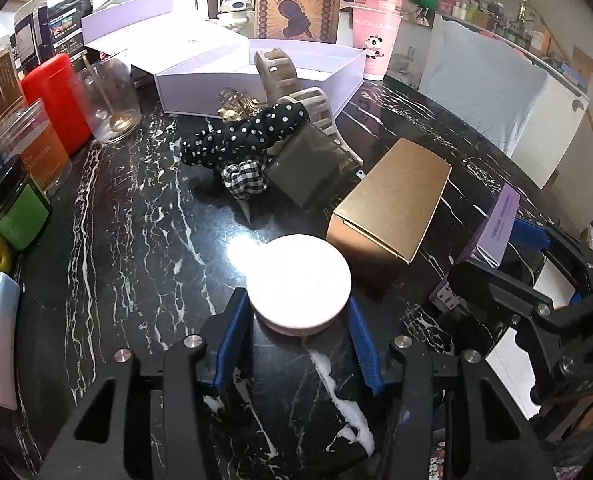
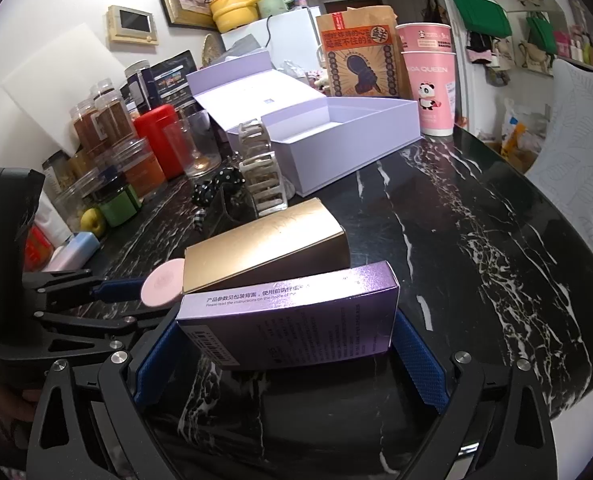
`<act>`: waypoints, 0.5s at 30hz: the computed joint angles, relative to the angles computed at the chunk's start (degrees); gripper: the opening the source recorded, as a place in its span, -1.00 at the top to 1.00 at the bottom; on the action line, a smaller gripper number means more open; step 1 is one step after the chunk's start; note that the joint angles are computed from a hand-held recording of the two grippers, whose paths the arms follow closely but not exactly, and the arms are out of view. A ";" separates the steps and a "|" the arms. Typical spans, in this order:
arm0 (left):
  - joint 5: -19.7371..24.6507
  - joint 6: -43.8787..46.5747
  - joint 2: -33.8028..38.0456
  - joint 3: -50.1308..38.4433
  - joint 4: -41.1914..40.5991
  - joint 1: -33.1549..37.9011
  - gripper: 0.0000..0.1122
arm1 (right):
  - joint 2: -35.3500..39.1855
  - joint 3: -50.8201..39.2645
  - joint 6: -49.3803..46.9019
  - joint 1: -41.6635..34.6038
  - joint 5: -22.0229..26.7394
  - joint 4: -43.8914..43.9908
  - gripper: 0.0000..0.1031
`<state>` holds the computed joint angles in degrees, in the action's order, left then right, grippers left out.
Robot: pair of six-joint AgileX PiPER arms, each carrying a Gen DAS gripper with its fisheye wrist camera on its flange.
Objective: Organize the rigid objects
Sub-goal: 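Grasp the small lavender box with the right gripper while the left gripper grasps the pink compact, then carry the lavender box and pink compact in both grippers toward the open gift box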
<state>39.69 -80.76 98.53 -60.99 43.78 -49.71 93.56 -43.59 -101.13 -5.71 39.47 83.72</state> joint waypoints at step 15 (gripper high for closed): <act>1.61 -3.11 -4.96 2.09 3.14 -1.43 0.14 | -3.00 0.39 0.82 0.27 -0.13 -1.33 -0.91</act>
